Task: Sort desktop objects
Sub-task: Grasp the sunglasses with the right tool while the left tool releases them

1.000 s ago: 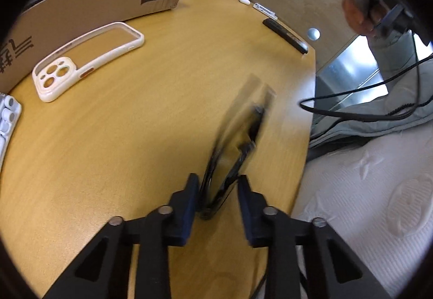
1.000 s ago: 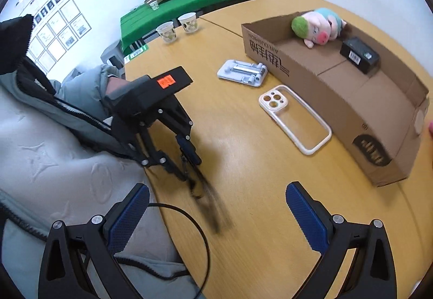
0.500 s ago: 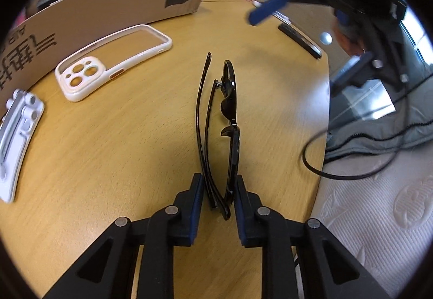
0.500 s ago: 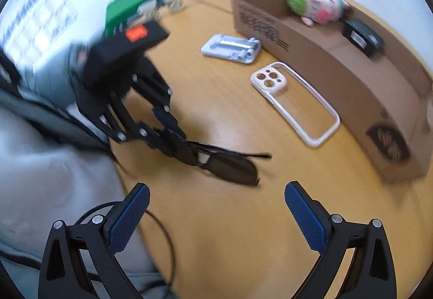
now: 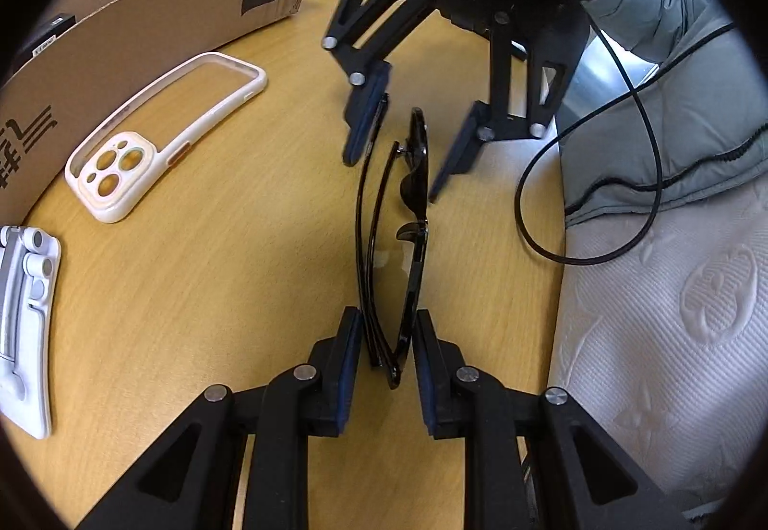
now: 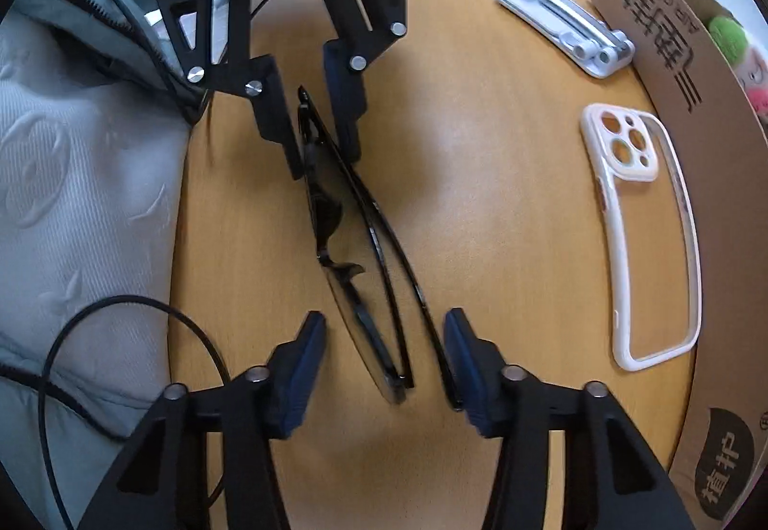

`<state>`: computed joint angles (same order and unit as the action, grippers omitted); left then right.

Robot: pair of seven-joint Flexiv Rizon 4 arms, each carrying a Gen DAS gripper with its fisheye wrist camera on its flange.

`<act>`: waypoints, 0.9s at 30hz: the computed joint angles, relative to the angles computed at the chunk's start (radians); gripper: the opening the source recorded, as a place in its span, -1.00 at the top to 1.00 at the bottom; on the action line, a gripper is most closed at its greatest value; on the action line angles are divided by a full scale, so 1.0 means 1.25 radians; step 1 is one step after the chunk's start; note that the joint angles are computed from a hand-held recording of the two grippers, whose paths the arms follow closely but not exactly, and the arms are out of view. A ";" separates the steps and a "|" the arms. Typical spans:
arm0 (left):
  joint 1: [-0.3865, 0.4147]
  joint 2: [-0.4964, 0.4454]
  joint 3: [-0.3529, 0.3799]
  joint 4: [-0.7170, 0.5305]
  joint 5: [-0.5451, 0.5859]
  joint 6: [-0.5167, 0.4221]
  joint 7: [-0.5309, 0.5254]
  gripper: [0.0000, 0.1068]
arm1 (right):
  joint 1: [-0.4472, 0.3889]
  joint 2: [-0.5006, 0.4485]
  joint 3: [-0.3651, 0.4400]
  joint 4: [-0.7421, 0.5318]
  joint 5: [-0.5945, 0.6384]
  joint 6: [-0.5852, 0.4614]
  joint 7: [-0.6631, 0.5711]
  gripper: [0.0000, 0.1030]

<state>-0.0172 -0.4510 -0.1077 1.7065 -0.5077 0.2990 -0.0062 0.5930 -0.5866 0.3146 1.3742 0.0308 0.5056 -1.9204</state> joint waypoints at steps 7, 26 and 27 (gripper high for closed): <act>-0.009 -0.014 -0.002 -0.006 -0.022 0.070 -0.043 0.50 | 0.011 0.045 -0.015 0.106 -0.025 0.099 0.087 0.50; 0.028 -0.074 -0.036 -0.036 -0.214 -0.013 -0.480 0.47 | -0.154 -0.020 0.170 0.280 0.211 0.744 0.597 0.56; 0.033 -0.077 -0.040 -0.033 -0.235 -0.013 -0.492 0.47 | -0.154 -0.037 0.180 0.257 0.205 0.750 0.601 0.57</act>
<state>0.0245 -0.5474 -0.1580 1.6655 -0.8013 0.2824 -0.6217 0.4001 -0.6331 0.5401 1.6961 0.2869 1.4429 -1.1689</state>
